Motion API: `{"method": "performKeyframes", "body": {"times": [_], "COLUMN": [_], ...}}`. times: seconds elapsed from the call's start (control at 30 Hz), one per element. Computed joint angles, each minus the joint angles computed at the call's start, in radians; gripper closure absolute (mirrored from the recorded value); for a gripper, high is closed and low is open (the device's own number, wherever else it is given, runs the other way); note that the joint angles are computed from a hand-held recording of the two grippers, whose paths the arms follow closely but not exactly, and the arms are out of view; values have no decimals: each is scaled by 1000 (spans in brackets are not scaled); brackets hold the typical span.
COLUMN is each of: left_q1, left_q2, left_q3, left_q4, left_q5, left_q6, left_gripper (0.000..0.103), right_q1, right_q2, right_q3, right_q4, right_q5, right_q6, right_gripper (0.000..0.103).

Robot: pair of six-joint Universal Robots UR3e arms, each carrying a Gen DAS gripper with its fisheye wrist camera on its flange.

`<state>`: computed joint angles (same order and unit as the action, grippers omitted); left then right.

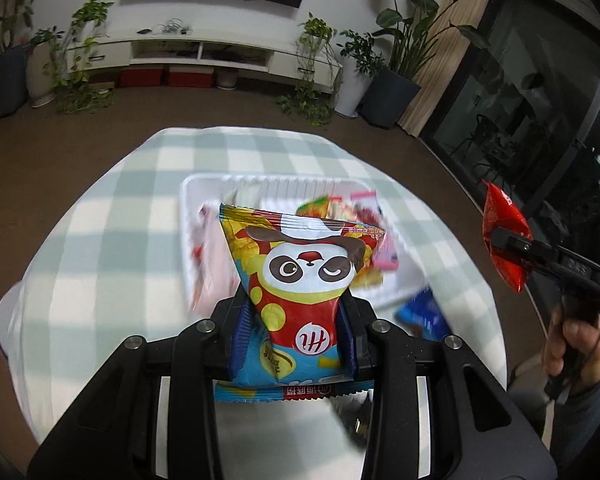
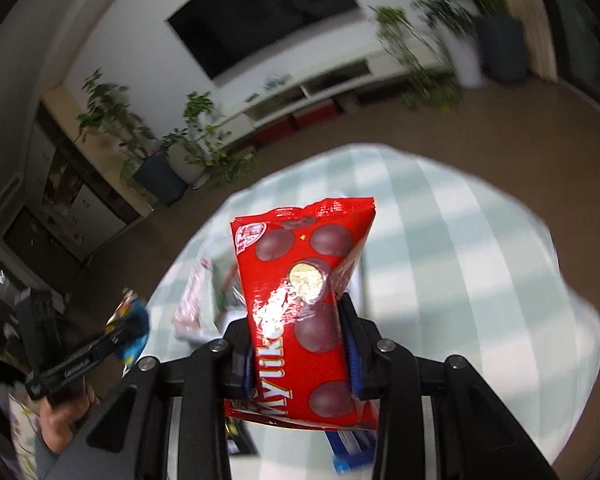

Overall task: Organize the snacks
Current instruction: 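Grasp the panda-print bag with the left gripper while the right gripper grasps the red Mylikes bag, then lower the panda bag into the tray with the left gripper while the right gripper places the Mylikes bag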

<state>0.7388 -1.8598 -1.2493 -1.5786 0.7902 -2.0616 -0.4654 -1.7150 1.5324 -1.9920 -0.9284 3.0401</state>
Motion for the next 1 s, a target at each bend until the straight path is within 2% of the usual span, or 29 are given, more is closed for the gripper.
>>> {"method": "performKeyframes", "body": {"times": [0.2, 0.3, 0.43, 0.73, 0.9, 1.0], "left_q1": [-201, -269, -328, -359, -367, -365], "left_q2": [-194, -287, -366, -439, -434, -436], "left_q3": [171, 236, 267, 259, 225, 228], "left_q4": [192, 253, 349, 457, 496, 492], "left_q5": [82, 127, 187, 232, 248, 244], "left_q6": [-230, -301, -364, -404, -395, -392], "left_gripper": [69, 69, 69, 66, 64, 59], "right_q1": [209, 267, 295, 329, 332, 332], "right_q2": [331, 477, 591, 757, 763, 763], "right_q3": [-317, -451, -531, -670, -636, -632], "right_q4": [-47, -19, -8, 33, -10, -12], "right_q5": [-130, -202, -256, -303, -311, -310], "right_q6": [67, 68, 49, 51, 60, 55], "right_gripper": [67, 67, 67, 66, 64, 62]}}
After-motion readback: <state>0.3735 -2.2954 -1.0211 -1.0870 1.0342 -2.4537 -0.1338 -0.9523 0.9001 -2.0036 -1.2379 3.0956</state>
